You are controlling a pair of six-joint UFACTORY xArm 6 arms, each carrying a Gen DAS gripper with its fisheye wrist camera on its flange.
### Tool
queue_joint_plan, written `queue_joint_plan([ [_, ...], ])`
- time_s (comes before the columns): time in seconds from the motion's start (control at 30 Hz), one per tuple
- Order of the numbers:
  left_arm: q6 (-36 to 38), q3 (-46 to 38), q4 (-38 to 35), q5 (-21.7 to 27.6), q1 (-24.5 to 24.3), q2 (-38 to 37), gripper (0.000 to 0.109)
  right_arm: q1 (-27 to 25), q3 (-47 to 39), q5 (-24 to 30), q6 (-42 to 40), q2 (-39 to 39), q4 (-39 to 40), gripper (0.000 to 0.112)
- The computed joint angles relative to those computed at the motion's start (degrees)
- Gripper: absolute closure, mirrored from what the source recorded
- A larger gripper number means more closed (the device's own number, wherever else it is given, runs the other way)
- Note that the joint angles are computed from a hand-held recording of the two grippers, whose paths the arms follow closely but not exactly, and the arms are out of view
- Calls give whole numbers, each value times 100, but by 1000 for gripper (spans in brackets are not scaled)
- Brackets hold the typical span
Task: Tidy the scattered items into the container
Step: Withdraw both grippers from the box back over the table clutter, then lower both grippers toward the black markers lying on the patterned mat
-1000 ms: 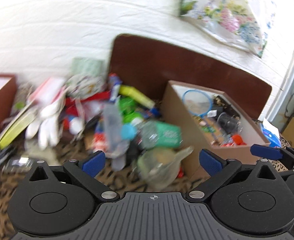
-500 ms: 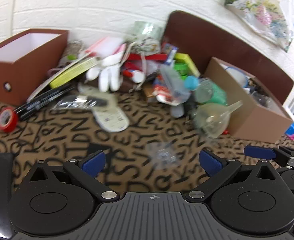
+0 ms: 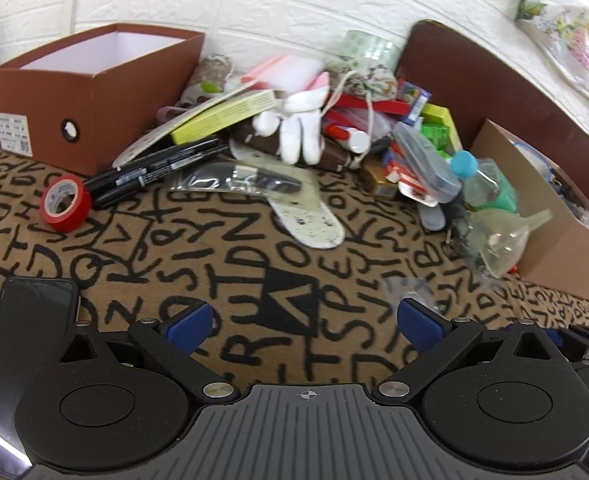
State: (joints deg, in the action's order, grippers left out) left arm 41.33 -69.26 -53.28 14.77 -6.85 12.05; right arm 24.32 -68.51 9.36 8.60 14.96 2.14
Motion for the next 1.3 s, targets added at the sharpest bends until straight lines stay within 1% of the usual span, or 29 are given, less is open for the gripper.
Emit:
queue_joint_plan([
  [0.1,-155,-172,79,69,118,155,9,32,-227,23,-292,183,327,10],
  [0.17,-195,-316,124,16,182,275,10,66,-448,51,-503,353,520,10],
  [0.23,-300,-495,232,-37,250,418,13,114,-694,59,-732,540,709,10],
  [0.33,-507,-881,405,13,357,694,14,189,-1089,73,-1232,828,1088,10],
  [0.43,-918,-1265,838,-56,426,1006,16,258,-1541,108,-1691,1136,1374,12],
  [0.57,-1181,-1646,1115,41,561,1279,18,328,-2150,213,-2247,1510,1788,14],
  [0.63,-1258,-1788,1231,53,624,1378,18,354,-2511,331,-2379,1726,1836,14],
  [0.7,-1273,-1971,1344,76,688,1495,18,378,-2938,463,-2380,1991,1726,15],
  [0.83,-1432,-2568,1628,92,855,1854,18,441,-3840,767,-2507,2517,1762,16],
  [0.9,-1705,-3033,1927,325,973,2146,18,483,-4373,937,-2540,2829,1719,16],
  [0.97,-2174,-3551,2369,600,1079,2487,18,508,-4944,1147,-2460,3169,1618,16],
  [1.07,-2490,-4265,2621,1027,1176,2958,17,533,-5798,1495,-2317,3687,1518,16],
  [1.1,-2657,-4545,2716,1259,1204,3131,17,540,-6033,1595,-2259,3830,1468,16],
  [1.17,-2674,-5089,2586,1731,1260,3484,15,545,-6501,1819,-2151,4114,1367,16],
  [1.23,-2629,-5551,2558,2009,1277,3820,16,541,-6864,2023,-2078,4334,1305,16],
  [1.27,-2599,-5763,2418,2154,1292,3969,13,537,-6979,2096,-2045,4404,1265,16],
  [1.3,-2615,-5854,2343,2214,1294,4028,13,527,-7086,2171,-2014,4471,1229,16],
])
